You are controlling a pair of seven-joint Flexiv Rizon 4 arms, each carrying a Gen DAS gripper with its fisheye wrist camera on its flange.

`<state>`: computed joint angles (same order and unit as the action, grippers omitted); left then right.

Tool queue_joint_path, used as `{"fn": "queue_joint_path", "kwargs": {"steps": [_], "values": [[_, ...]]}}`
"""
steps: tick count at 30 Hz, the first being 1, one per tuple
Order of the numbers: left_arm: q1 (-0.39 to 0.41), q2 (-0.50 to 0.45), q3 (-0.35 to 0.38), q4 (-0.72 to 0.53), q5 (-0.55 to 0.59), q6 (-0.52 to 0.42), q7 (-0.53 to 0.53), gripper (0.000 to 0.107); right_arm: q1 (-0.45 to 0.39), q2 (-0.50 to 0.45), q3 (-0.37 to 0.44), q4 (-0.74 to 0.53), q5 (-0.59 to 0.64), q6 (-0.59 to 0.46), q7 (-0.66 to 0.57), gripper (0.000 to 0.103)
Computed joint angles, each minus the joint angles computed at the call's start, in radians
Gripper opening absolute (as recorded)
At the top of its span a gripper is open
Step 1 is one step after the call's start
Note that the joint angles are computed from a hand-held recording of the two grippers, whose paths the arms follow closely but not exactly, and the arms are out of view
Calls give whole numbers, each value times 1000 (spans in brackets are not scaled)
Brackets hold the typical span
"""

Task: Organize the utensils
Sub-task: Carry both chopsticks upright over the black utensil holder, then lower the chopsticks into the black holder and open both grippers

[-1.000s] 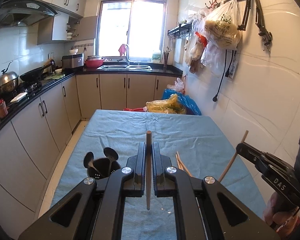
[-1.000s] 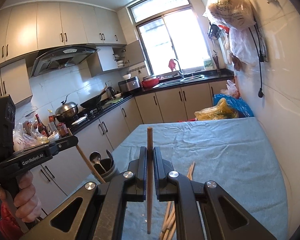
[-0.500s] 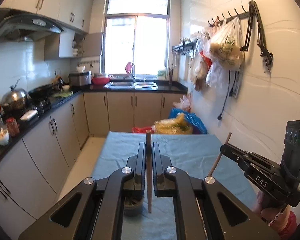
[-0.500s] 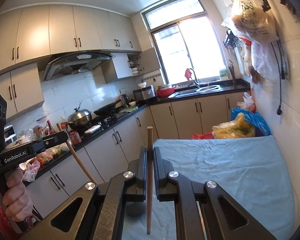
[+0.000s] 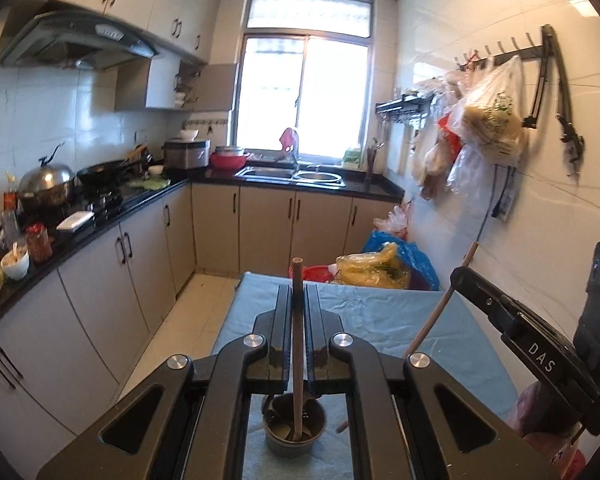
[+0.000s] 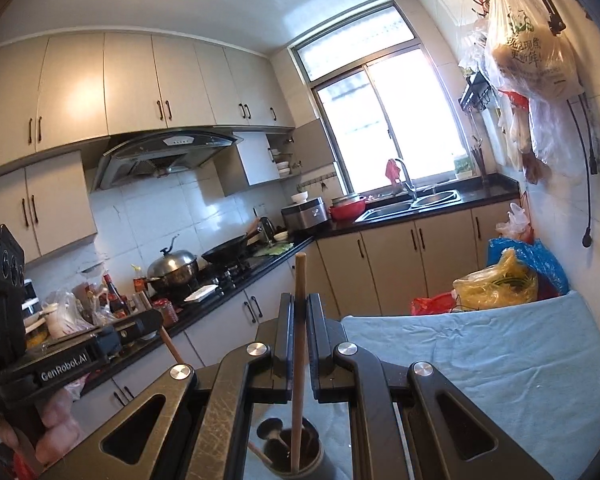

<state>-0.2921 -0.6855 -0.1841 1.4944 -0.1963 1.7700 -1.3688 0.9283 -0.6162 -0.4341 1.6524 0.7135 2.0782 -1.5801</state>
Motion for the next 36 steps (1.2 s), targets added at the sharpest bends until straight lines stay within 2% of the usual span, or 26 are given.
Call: {"fn": "queue_joint_path", "kwargs": {"steps": [4, 10, 15, 21, 28, 36], "values": [[-5, -35, 22, -23, -12, -6, -9, 5, 31, -66, -65, -57, 21, -52, 29, 7], [49, -74, -38, -26, -11, -19, -14, 5, 41, -144, -120, -95, -13, -101, 125, 7], [59, -98, -45, -18, -11, -15, -24, 5, 65, -195, -175, -99, -43, -132, 196, 7], [-7, -118, 51, -19, -29, -11, -50, 5, 24, -213, -131, -90, -106, -134, 289, 7], [-63, -131, 130, -20, -42, -9, -66, 6, 15, -231, -124, -65, -176, -141, 387, 7], [-73, -135, 149, -15, -45, 1, -67, 6, -1, -247, -113, -44, -274, -148, 487, 7]]}}
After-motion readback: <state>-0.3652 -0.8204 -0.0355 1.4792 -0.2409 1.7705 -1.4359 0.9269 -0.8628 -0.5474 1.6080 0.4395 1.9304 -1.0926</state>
